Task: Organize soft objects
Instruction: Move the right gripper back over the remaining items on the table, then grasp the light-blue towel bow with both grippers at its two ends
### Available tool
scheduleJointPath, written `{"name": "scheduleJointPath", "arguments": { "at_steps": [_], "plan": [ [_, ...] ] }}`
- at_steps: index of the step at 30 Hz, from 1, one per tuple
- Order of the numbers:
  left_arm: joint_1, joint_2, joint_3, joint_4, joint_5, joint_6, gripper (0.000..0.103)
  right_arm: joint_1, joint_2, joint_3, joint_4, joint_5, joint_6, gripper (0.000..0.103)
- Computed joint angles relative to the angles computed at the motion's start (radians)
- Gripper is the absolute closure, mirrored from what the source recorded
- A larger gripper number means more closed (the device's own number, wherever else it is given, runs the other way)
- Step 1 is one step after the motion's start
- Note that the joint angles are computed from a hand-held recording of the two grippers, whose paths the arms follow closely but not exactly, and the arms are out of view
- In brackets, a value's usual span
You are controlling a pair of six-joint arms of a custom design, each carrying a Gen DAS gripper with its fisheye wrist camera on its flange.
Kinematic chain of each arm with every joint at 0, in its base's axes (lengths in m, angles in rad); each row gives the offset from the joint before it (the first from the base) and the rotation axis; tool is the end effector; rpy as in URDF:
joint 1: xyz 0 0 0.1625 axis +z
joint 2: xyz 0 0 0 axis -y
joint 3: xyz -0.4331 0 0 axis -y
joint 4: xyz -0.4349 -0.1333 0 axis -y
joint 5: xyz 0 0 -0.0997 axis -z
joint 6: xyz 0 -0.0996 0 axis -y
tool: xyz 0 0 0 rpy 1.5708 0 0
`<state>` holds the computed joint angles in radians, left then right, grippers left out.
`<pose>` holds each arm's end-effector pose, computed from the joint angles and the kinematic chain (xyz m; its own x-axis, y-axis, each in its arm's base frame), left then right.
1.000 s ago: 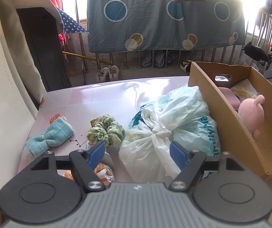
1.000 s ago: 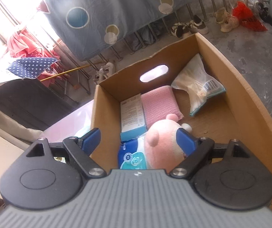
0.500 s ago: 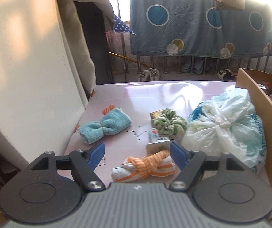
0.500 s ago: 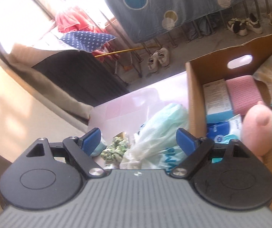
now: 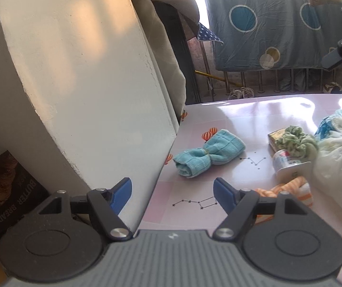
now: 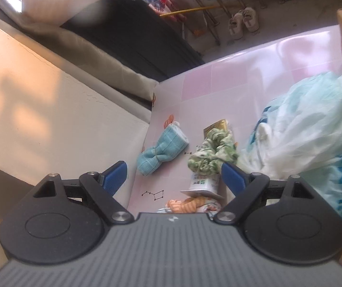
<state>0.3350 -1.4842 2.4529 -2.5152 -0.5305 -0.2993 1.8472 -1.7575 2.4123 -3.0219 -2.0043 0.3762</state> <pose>-0.2889 -0.3327 0.1828 -0.4184 0.3663 -0.8311 0.8589 0.4570 -0.2310 0.1968 -0.3588 0.3313 -0.9583 0.2855 0.0106 0.1733 0.6106 -0.7727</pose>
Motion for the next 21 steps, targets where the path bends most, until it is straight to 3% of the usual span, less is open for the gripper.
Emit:
{"name": "scheduleJointPath", "arguments": {
  "at_steps": [5,9,21],
  "plan": [
    [0.058,0.09,-0.002,-0.205,0.016,0.152,0.027,-0.055,0.178,-0.104,0.001,0.076,-0.019,0.017],
    [0.122,0.195,-0.044,-0.36,-0.019,0.26,0.032,-0.094,0.308,-0.21,0.029,0.082,-0.057,0.019],
    [0.248,0.403,-0.184,-0.422,-0.069,0.304,0.046,-0.207,0.564,-0.383,0.004,0.104,-0.221,0.027]
  ]
}}
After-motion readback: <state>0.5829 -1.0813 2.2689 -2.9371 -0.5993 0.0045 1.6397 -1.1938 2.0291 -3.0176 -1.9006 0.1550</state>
